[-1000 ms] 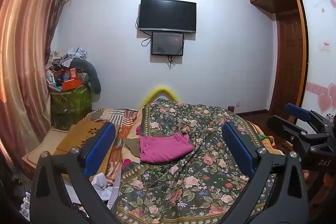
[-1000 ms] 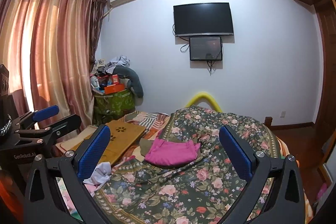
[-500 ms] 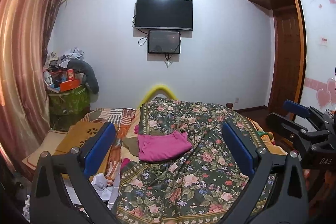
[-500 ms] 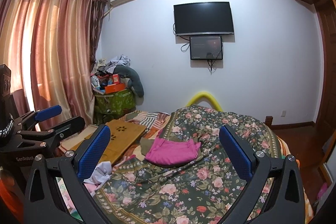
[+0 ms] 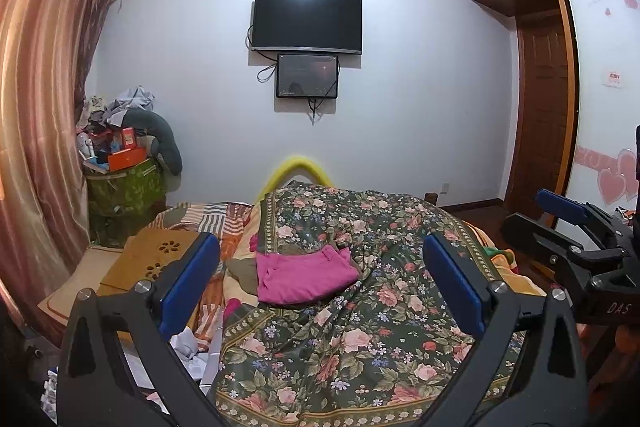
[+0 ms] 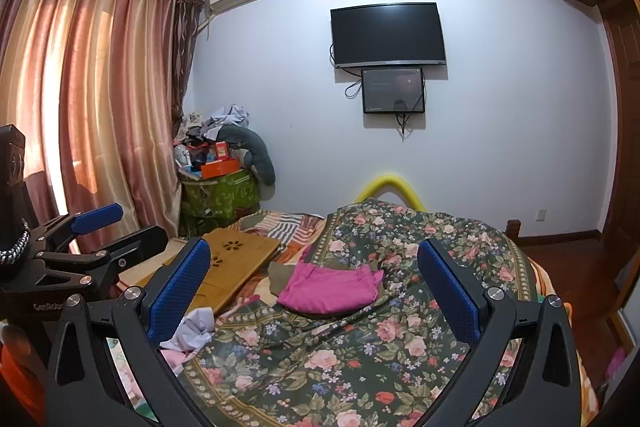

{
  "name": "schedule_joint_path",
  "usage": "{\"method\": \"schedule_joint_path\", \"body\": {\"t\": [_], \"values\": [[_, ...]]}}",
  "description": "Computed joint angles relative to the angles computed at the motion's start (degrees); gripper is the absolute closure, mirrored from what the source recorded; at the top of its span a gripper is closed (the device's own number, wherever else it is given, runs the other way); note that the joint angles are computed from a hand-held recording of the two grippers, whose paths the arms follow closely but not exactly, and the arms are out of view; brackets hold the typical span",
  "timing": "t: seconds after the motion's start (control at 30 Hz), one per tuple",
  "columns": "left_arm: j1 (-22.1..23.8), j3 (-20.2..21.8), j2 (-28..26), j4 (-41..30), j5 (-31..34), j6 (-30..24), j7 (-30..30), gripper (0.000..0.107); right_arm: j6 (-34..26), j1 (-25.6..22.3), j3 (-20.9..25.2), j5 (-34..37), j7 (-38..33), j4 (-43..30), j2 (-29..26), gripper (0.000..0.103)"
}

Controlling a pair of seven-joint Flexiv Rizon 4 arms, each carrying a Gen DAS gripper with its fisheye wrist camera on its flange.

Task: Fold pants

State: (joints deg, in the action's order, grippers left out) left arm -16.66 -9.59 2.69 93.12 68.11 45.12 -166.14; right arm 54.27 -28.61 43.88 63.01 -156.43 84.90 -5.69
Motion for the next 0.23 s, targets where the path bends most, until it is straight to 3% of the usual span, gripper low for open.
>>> {"method": "schedule_joint_path", "body": {"t": [0.23], "values": [[0.14, 0.09, -0.07, 0.08, -0.18, 0.66, 0.35, 0.004, -0.45, 4.29, -4.84, 0.83, 0.16, 0.51, 1.03, 0.000]]}}
